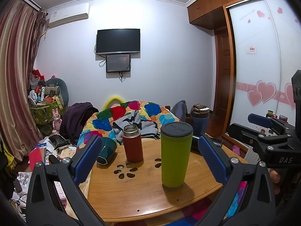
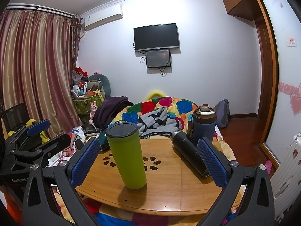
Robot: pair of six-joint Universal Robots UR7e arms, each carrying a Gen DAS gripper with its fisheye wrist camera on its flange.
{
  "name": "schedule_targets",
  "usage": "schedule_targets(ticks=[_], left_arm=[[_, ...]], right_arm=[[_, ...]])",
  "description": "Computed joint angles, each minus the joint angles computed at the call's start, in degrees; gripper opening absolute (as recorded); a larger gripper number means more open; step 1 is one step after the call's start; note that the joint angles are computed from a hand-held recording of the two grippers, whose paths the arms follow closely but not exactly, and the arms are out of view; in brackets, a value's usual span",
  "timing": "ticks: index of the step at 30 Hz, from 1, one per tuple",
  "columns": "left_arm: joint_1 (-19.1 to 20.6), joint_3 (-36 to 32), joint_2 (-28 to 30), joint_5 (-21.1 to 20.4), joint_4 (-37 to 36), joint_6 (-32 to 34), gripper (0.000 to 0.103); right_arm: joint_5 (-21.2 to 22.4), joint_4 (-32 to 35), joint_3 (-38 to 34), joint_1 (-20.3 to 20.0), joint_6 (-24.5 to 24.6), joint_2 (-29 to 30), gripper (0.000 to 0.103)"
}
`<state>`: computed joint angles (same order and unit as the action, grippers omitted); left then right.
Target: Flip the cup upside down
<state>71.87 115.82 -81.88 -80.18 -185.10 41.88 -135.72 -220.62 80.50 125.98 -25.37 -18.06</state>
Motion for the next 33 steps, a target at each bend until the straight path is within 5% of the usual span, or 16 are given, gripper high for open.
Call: schedule_targets(ticks=[33], left_arm=[[0.6,-1.0,-0.1,-1.6,3.4,-0.6,0.103]], right_arm=[[0.1,0.7,0.1,-0.2,0.4,-0.1,0.103]])
